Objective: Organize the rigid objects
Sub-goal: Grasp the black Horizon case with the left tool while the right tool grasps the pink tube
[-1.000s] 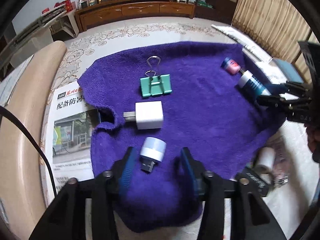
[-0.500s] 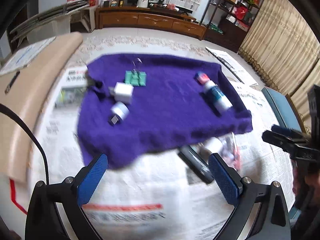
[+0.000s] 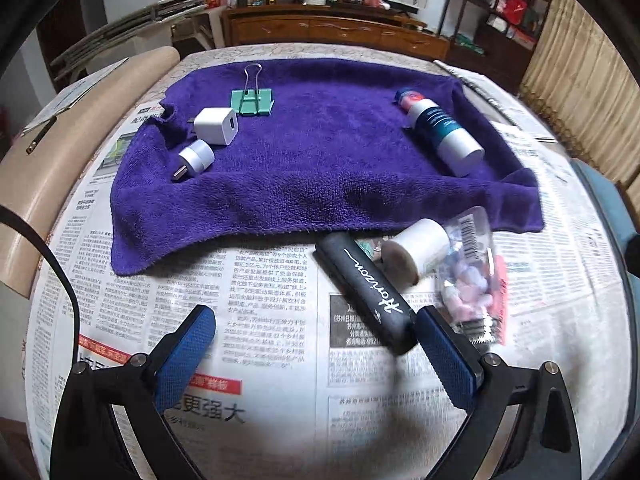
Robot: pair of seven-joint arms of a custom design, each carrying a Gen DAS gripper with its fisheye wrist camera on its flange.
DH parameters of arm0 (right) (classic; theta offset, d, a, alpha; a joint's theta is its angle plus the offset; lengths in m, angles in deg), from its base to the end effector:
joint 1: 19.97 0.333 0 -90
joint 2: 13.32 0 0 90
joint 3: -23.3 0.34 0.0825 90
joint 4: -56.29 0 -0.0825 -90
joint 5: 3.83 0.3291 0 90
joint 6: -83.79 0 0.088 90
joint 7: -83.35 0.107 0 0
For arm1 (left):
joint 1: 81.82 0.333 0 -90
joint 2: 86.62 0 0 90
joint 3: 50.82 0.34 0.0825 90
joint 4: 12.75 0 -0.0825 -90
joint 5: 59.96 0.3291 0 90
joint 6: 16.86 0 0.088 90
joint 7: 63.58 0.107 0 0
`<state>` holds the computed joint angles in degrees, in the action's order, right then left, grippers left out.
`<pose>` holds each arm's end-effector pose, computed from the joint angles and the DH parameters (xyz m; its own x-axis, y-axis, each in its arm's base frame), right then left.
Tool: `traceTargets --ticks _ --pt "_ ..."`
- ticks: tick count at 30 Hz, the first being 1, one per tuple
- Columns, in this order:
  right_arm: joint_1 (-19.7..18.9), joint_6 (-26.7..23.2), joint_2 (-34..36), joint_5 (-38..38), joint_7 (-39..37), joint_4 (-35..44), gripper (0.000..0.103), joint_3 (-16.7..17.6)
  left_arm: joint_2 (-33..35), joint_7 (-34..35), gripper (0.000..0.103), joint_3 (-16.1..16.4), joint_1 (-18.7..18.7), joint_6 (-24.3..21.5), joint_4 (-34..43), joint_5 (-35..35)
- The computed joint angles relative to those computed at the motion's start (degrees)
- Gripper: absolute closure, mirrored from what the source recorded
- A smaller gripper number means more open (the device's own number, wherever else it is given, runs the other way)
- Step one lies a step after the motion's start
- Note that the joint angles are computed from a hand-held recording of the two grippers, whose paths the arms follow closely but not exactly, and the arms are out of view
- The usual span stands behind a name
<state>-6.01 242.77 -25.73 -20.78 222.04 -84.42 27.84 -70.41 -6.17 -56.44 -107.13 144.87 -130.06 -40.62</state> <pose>0.4184 0.1555 0.4944 -0.2172 -0.9567 -0.1937 -0.8195 0.2866 -0.4963 0.5048 -0.3165 0.4161 -0.2661 -0.9622 0.0580 -0.8478 0.2049 -0.4891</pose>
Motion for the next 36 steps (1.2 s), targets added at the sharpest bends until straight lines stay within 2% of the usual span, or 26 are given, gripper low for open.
traceTargets --ticks 4,7,10,12,15,17,18,20,22,23,27,29,31,36 --pt "1.1 0.9 -0.4 2.6 -2.0 -0.7 0.0 -0.8 2.0 -1.1 0.002 0.5 -1.3 -0.6 2.2 0.0" --pt "1.4 0.9 -1.1 3.9 -3.1 -1.2 0.0 -0.9 2.9 -5.9 0.002 3.7 -4.7 -2.9 3.7 5.8" --pt "1.5 2.1 -2.1 4.6 -3.5 -1.8 0.0 -1.0 1.6 -11.8 0.002 6.0 -5.9 -2.6 2.1 11.7" --pt "1.3 2.3 -2.7 4.8 -3.5 -2.2 0.0 -0.9 0.9 -15.2 0.002 6.2 -5.3 -2.5 1.2 14.4" --pt "1.4 2.5 -3.3 5.6 -3.9 -2.9 0.0 -1.2 1.0 -12.9 0.002 3.2 -1.6 0.6 0.1 12.1" --pt "1.4 2.2 -3.5 5.9 -4.1 -3.1 0.0 -1.3 1.6 -14.5 0.004 4.1 -2.7 1.0 0.6 14.1" --pt "1.3 2.1 -3.6 5.9 -4.1 -3.2 0.0 -1.2 1.9 -14.8 0.007 4.3 -3.0 1.6 0.9 15.0" --pt "1.6 2.1 -3.6 6.4 -4.6 -3.3 0.0 -1.3 2.1 -16.6 0.021 5.3 -4.1 2.9 1.1 17.2" --pt "1.6 2.1 -3.7 6.5 -4.7 -3.3 0.0 -1.2 1.9 -18.1 0.04 5.8 -4.7 3.6 0.9 18.7" --pt "1.7 2.2 -3.6 6.7 -4.9 -3.3 0.0 -1.2 1.9 -18.6 0.044 6.0 -4.9 4.1 1.0 19.4" --pt "2.0 1.6 -3.2 7.2 -5.5 -3.2 0.0 -1.2 1.4 -22.0 0.08 7.6 -5.6 6.4 0.2 23.5" --pt "2.0 1.2 -3.1 7.4 -5.7 -3.1 0.0 -1.2 1.2 -20.1 0.081 6.2 -3.8 8.0 -0.7 22.1" --pt "1.8 0.8 -3.2 7.3 -5.6 -3.2 0.0 -1.1 0.3 -16.1 0.081 4.0 -1.2 9.8 -2.5 17.9" --pt "1.6 0.4 -3.0 6.3 -5.2 -3.0 0.0 -0.5 -2.7 -13.6 0.081 6.2 -1.8 13.4 -7.4 15.1"
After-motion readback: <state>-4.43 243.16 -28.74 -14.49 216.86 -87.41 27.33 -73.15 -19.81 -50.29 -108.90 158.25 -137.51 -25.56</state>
